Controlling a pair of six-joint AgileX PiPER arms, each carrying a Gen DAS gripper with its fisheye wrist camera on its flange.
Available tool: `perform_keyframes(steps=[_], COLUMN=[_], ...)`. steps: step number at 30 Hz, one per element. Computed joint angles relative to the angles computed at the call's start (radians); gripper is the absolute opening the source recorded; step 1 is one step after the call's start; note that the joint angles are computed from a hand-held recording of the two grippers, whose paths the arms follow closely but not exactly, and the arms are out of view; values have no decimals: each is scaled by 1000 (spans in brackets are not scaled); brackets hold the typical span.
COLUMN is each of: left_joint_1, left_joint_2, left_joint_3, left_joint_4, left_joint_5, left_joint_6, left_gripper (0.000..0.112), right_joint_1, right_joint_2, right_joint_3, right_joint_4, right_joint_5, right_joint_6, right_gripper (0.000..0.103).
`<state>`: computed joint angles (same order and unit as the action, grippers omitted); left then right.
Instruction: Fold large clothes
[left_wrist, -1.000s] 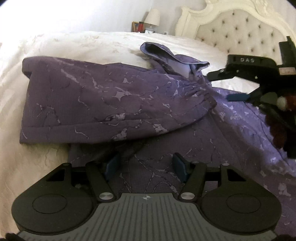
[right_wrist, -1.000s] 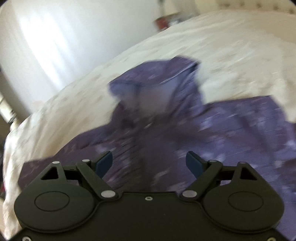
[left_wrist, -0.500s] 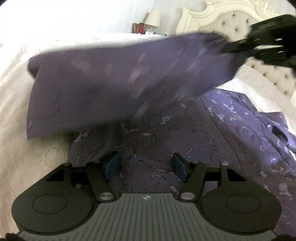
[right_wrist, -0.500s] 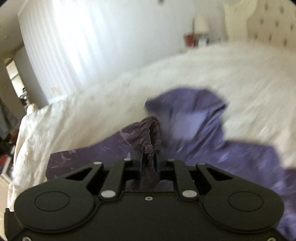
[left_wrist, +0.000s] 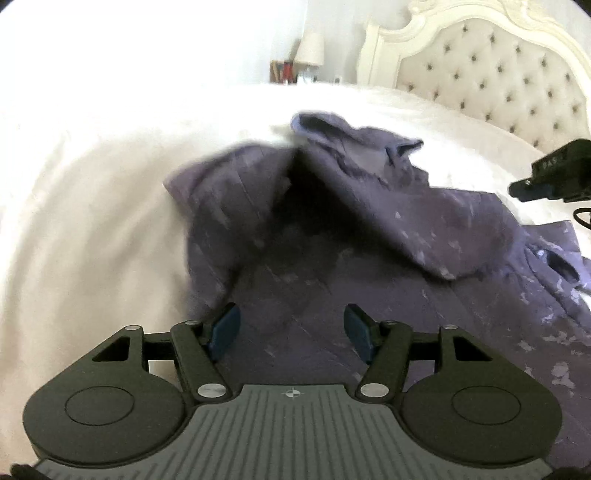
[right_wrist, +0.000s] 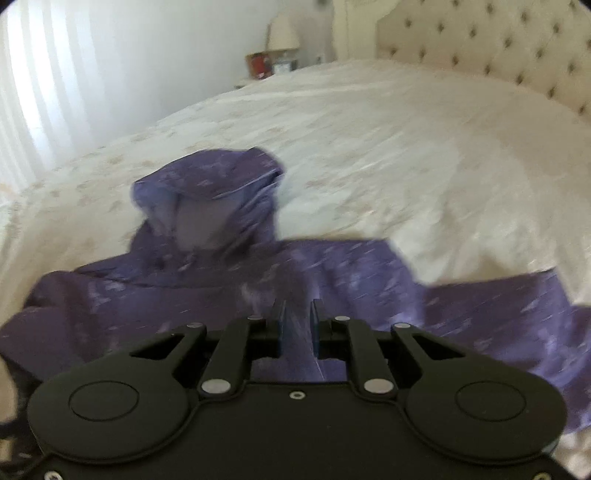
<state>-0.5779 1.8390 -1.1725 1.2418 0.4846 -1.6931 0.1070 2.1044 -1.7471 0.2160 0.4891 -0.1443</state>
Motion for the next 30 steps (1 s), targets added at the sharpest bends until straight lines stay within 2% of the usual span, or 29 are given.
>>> perform_keyframes(steps=[3, 5, 8, 11, 12, 13, 14, 16, 19, 20, 22, 24, 27, 28, 30], left_joint_1=[6, 31, 51, 51, 54, 64, 71, 69, 87, 92, 106, 119, 125, 122, 122], left_joint_2=[11, 37, 102, 142, 137, 118, 96, 81, 73, 66, 54, 35, 31, 29, 36], left_joint_3=[-43, -97, -187, -211, -190, -149, -113, -79, -54, -35, 7, 36, 36, 46, 52], left_joint_4=[2, -29, -35, 104, 169, 254, 298, 292, 109, 94, 110, 127, 103, 128, 168], left_joint_5=[90, 107, 147, 174, 152, 90, 41, 3, -57, -63, -78, -98, -110, -110, -112], left_joint_6=[77, 158, 246, 213, 186, 148, 137, 199, 415, 436, 439, 432, 511, 515, 525], left_gripper=[61, 61, 61, 61, 54, 29, 21, 19, 19, 19, 19, 19, 19, 19, 19], right_joint_1=[-34, -46, -67, -59, -57, -54, -50, -46, -43, -45, -54, -65, -77, -82, -91], right_joint_2=[-7, -15, -26, -34, -35, -35, -36, -32, -17, -9, -5, 3, 27, 42, 76], right_joint_3=[5, 9, 30, 50, 56, 60, 65, 69, 64, 59, 62, 62, 40, 22, -19], right_joint_4=[58, 94, 250, 284, 298, 310, 315, 323, 312, 310, 324, 333, 324, 316, 296], right_joint_5=[7, 18, 44, 48, 53, 57, 58, 67, 82, 90, 93, 93, 98, 109, 132], right_joint_6=[-44, -85, -223, -275, -294, -311, -324, -347, -344, -338, -336, -328, -297, -278, -230], right_gripper=[21, 22, 28, 31, 38, 42, 43, 43, 45, 47, 61, 70, 74, 79, 80])
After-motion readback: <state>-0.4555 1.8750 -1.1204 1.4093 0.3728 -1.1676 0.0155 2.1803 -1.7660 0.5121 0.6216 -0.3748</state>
